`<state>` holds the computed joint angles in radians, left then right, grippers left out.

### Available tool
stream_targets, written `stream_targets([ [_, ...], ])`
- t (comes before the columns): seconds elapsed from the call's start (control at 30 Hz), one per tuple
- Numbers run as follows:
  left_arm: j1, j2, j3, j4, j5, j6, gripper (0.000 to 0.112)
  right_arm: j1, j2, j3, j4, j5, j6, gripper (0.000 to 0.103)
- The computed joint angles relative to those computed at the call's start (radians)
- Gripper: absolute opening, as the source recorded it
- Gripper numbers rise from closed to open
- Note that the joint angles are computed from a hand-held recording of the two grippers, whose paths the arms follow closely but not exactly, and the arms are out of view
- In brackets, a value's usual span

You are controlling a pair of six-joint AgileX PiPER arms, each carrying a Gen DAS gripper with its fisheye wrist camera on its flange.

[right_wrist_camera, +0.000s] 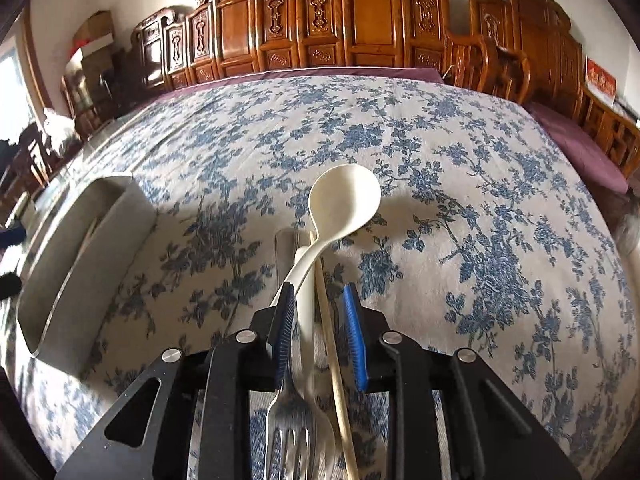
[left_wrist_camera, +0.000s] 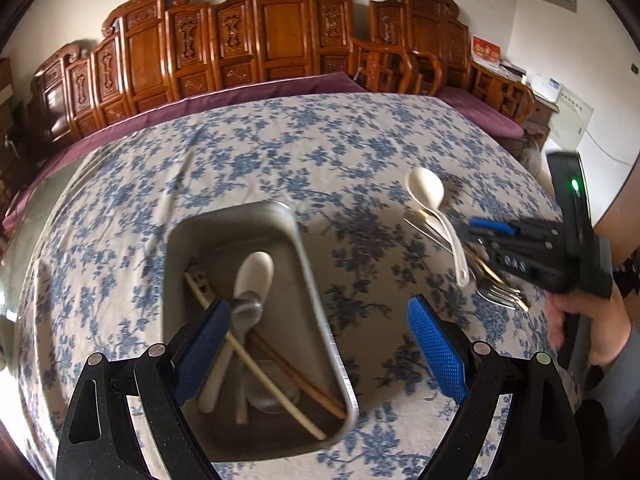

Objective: Organize utensils
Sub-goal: 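Grasp a white plastic spoon from the pile with the right gripper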

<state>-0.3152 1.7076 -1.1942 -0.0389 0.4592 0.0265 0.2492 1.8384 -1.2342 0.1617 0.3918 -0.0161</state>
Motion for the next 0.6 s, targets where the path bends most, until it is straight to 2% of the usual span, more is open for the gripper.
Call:
stream_targets([
  [0.13,-0.04,0.005,0.001,0.039,-0.001,-0.042,0.087,-0.006,0.037,-0.044,0.031,0.013,-0.037,0.028],
  [0.33,-0.07,0.013,0.003,0.069,-0.004,-0.081,0.087,-0.059,0.08,-0.097,0.27,0.063,-0.22,0.028],
  [0.43,-0.08,0.019,0.003,0.088,-0.003,-0.102,0.087,-0.067,0.097,-0.114,0.325,0.085,-0.255,0.028],
  [0.6,-0.089,0.018,0.008,0.118,-0.004,-0.132,0.086,-0.045,0.113,-0.147,0.262,0.109,-0.194,0.028],
])
